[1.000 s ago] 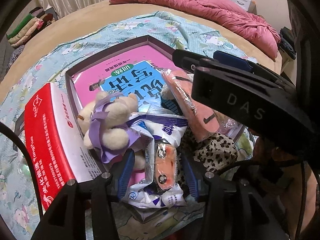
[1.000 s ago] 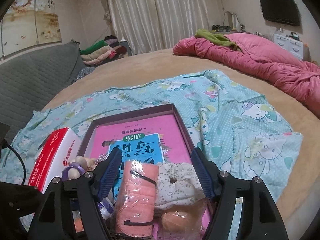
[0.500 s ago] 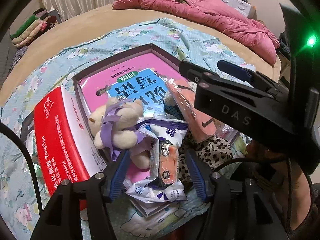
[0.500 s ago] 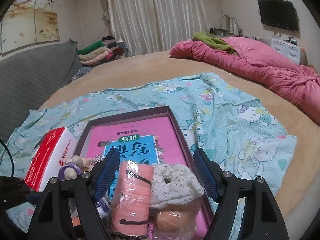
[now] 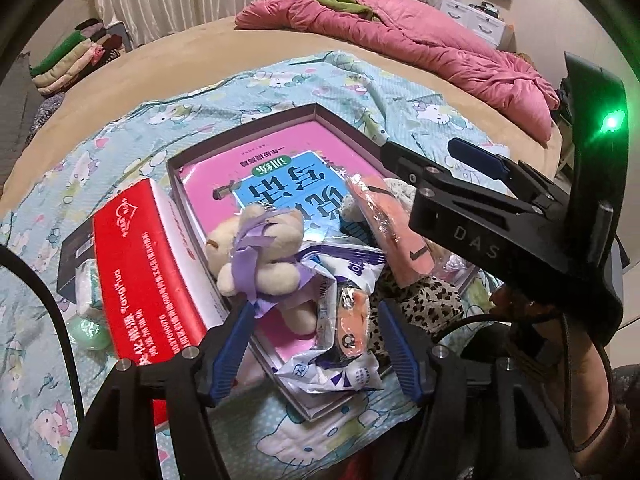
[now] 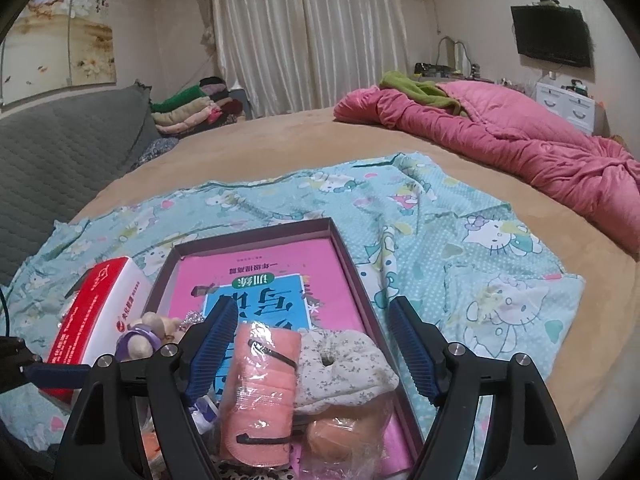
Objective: Organize soft objects
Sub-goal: 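Lift both open tools away from the tray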
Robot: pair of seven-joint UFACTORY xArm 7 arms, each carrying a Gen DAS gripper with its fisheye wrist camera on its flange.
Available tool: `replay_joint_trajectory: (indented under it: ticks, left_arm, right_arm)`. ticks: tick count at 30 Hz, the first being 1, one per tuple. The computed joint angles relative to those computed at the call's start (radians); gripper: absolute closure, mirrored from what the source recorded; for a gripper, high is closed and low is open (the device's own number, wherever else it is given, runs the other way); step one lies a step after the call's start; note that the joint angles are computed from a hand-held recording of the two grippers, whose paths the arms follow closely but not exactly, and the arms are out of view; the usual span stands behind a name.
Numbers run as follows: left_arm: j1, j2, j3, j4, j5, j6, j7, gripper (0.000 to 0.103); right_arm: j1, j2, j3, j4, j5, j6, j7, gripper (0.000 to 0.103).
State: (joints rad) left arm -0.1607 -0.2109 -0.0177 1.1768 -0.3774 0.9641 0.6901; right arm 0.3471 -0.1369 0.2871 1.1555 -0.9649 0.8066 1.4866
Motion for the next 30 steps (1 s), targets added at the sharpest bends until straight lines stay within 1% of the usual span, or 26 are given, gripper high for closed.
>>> replay_joint_trajectory:
  ticks: [8,17,23,30]
  left_arm:
    - [0.009,-0.013,0.012,0.006,-0.011,0.007,0.005,0.039]
    - [0.020,-0.036,0.032,0.002,-0.038,0.028,0.028,0.038]
    - [0.036,-0.048,0.047,0.004,-0.044,0.036,0.034,0.038]
    - [0.059,-0.056,0.067,0.013,-0.053,0.056,0.039,0.038]
  right_arm:
    - [0.017,0.006,0.014,0.025,-0.004,0.049,-0.011,0.023]
    - [0.038,0.002,0.026,0.046,-0.024,0.101,0.005,0.023]
    - [0.054,0.004,0.035,0.068,-0.034,0.150,0.016,0.023]
    - [0.070,0.007,0.046,0.099,-0.036,0.183,0.014,0.022]
